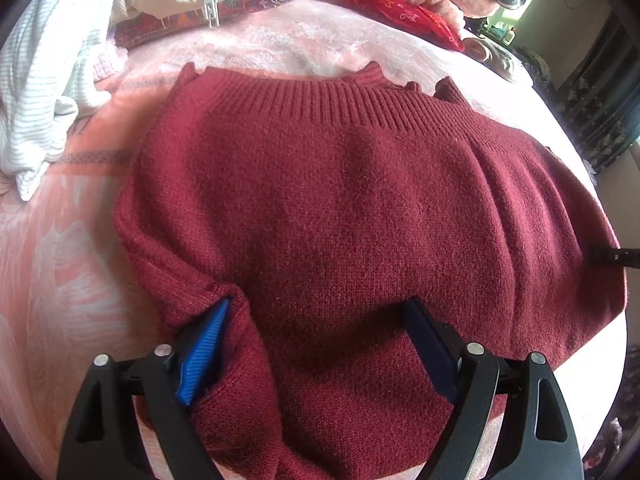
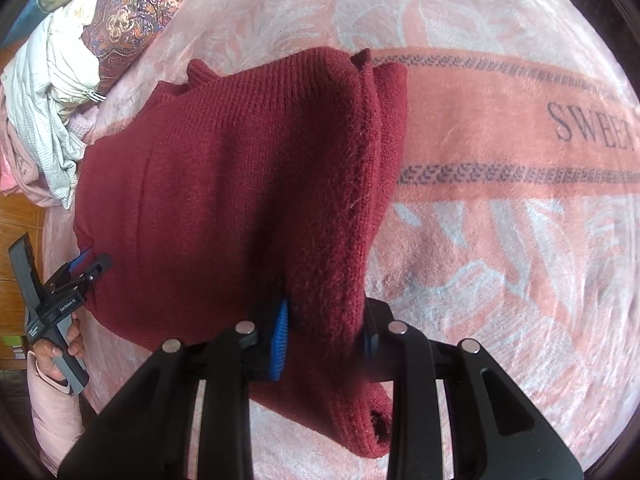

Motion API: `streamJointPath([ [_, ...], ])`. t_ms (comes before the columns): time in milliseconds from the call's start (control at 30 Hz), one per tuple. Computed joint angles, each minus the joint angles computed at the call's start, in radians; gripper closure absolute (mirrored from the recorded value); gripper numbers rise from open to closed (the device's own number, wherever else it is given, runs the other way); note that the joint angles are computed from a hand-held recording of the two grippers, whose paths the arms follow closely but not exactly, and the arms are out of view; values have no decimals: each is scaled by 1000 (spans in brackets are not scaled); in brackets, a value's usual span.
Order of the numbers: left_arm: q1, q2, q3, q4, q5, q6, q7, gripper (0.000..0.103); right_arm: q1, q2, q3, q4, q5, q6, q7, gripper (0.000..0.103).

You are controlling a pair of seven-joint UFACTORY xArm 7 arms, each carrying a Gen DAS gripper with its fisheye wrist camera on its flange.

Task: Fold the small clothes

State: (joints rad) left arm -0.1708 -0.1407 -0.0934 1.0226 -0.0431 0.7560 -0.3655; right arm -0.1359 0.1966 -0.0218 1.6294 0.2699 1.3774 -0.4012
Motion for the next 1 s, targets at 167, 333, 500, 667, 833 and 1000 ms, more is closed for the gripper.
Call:
streamJointPath([
  [167,0,-5,2,-5,-7,-1,6,17,33,-23,9,-7,-62,-26,32,77],
  [333,0,-6,4,-3,-16,3,16,17,64,-46,19,-3,-90,-35,42,77],
  [500,0,-11,4,-10,-19,-4,20,17,96,-61,33,14,-92,-32,47,77],
  [667,0,-16,4,-16,-25,-7,23,17,129,-77,47,15,-87,-34,47,77],
  [833,0,-23,9,-21,-44,-6,36,17,164,-84,64,9,-69,-42,52,77],
  [1000,1,-26,9,-21,-49,-3,39,17,195,-94,78,-14,-47,-57,54,77],
])
